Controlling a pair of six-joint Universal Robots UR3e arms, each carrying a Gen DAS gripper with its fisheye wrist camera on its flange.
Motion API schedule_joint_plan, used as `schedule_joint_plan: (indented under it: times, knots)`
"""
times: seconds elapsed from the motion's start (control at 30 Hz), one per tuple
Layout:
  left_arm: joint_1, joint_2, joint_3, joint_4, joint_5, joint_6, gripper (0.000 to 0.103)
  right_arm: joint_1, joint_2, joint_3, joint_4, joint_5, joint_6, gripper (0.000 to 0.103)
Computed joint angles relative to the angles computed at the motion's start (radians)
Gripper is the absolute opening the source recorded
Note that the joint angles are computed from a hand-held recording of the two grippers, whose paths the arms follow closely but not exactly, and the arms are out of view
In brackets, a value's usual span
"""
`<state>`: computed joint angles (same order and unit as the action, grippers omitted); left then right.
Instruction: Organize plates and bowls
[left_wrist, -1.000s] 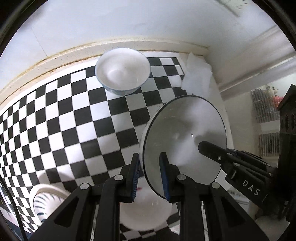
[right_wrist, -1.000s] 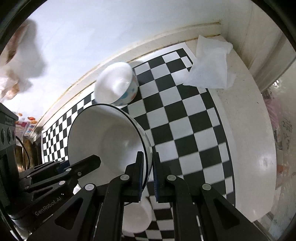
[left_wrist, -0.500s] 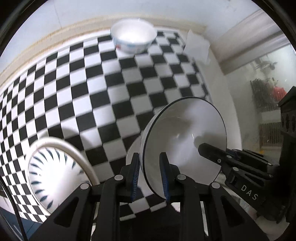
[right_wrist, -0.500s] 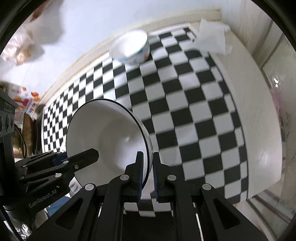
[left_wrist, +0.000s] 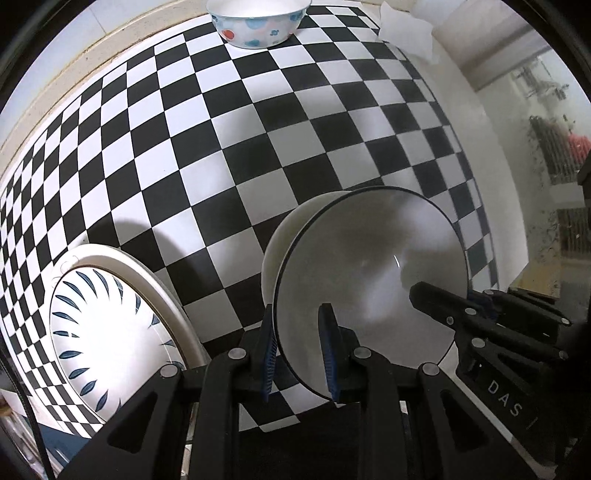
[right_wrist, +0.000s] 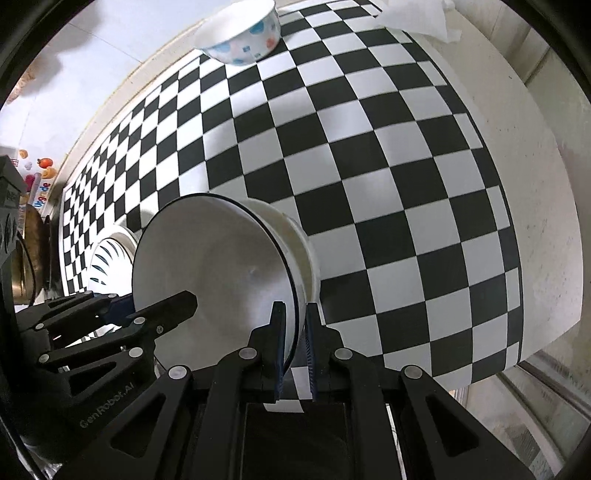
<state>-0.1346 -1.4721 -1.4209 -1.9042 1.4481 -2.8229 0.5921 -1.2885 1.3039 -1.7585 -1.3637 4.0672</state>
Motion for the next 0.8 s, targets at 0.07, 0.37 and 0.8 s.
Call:
schedule_joint_plan:
  times: [0.07,0.37,0.8]
  knots:
    - [-0.012,-0.003,-0.010,0.020,0.013,-0.007,0.019,-0.001,0.001,0.008,-0.007,0.005,0.005,0.012]
    - [-0.026,-0.030,-0.022,0.059,0.040,-0.037,0.019,-0.019,0.026,-0.026,0.033,0.036,-0.019,0.015]
    - [0.058,-0.055,0.139,-0.063,-0.016,-0.006,0.019,-0.091,-0.047,0.002,0.039,0.096,-0.097,0.015]
